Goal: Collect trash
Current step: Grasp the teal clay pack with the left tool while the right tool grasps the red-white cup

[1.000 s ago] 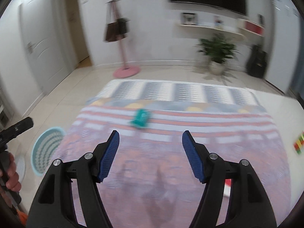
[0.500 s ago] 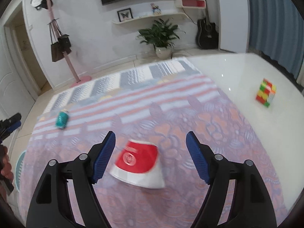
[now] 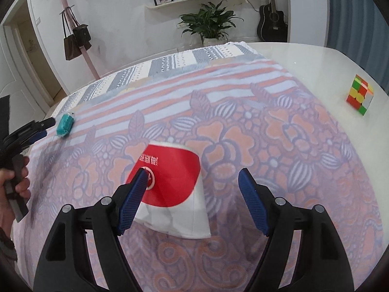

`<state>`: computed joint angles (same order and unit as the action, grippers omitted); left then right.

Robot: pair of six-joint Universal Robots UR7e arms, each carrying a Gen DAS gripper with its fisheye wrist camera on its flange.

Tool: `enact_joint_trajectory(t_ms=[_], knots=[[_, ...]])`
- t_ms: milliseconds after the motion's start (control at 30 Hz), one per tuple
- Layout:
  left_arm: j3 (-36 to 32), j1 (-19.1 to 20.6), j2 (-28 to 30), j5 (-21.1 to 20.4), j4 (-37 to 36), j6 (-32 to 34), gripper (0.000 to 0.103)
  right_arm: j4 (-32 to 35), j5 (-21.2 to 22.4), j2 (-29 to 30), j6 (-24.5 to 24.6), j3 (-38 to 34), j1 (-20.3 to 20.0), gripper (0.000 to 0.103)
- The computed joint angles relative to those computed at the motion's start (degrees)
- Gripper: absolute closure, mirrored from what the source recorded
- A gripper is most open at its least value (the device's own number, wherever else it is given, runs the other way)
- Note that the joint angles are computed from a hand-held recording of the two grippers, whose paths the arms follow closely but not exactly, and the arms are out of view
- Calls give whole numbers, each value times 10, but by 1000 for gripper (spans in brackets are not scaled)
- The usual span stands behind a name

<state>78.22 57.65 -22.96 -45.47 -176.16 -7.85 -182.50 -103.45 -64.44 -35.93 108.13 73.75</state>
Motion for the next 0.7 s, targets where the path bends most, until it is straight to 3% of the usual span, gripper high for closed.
enact_joint_trajectory(t_ms=[100, 300, 467, 700], knots=[[-35, 2, 23, 6, 28, 6, 24, 1, 12, -2, 2, 2, -6, 27], [-117, 2, 68, 65, 122, -2, 29, 18, 19, -1, 5, -2, -9, 21], [-149, 0, 85, 103, 143, -3, 66, 54, 26, -3, 17, -12, -13, 18], [-81, 2, 47, 60, 73, -14, 67, 78, 24, 0, 22, -20, -11, 18]])
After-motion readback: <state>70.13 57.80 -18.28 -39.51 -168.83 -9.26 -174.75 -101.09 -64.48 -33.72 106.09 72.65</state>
